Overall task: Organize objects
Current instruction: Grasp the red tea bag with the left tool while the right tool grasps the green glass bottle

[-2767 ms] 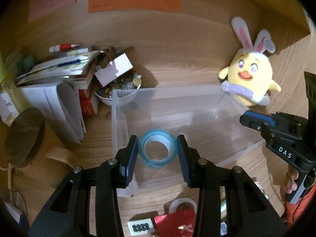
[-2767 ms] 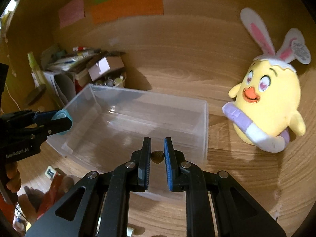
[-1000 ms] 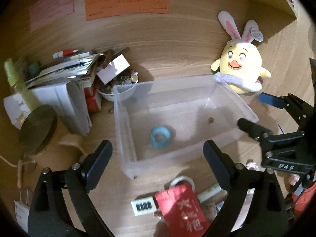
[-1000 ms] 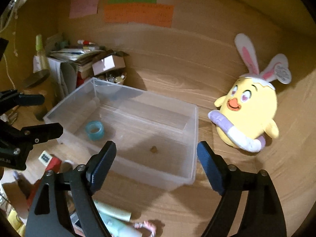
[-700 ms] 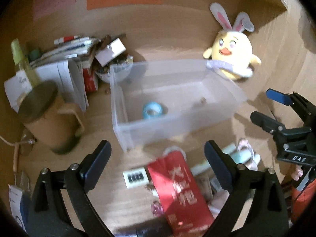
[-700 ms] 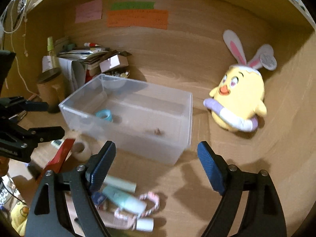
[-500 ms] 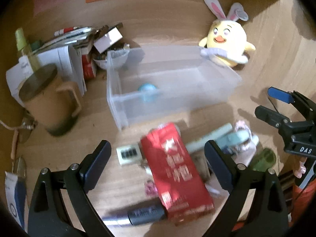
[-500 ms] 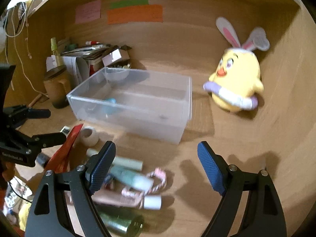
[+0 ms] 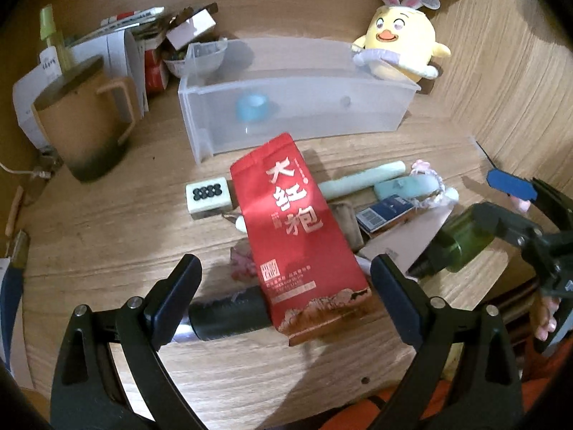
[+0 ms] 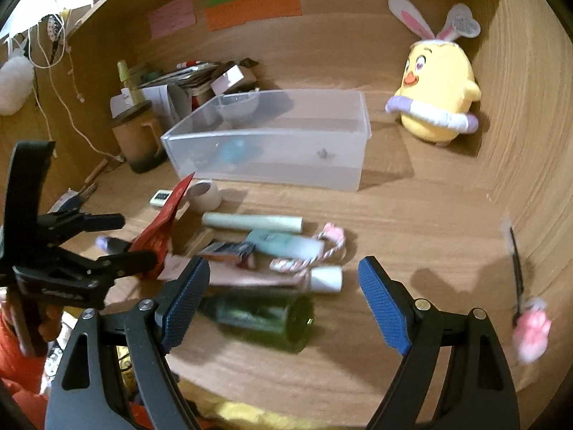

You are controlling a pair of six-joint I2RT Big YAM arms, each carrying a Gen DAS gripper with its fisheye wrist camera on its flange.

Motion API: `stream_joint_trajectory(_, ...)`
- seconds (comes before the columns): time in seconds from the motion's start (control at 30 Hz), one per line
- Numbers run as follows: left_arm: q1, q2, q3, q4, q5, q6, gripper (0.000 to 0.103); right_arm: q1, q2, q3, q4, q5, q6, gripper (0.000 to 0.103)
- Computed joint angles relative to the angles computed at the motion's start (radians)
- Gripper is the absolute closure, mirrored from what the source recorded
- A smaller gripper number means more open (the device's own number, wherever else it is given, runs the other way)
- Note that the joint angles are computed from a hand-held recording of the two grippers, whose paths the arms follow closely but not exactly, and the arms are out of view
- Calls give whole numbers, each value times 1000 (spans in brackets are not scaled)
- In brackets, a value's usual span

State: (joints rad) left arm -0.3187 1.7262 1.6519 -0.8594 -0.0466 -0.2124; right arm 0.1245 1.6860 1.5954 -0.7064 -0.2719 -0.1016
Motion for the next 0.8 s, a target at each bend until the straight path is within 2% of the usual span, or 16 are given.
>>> stream_joint_trajectory(0.13, 6, 16, 6, -3, 28, 1, 7, 0, -7, -24, -14, -14, 9, 19)
stream_joint_trajectory(0.37, 22, 8, -34, 67, 72, 0, 7, 2, 11, -25, -49, -49, 37, 19)
stream_joint_trajectory(0.43, 23, 2, -46, 86, 80, 0, 13, 8, 12, -32, -40, -29, 40, 19)
stream_joint_trajectory(0.53, 26, -2, -51, 99, 96, 7, 26, 13, 8, -42, -16, -2, 49, 19)
stream_joint_trajectory(0.63, 30, -4, -54, 106, 113, 19, 33, 10, 10, -43, -6, -11, 60, 20)
stream_joint_trajectory(0.73, 33, -7, -61, 117, 122, 21, 39, 9, 8, -45, 4, -7, 66, 29)
stream_joint_trajectory(0.8, 35, -8, -63, 123, 123, 15, 39, 7, 13, -37, -4, -13, 65, 41)
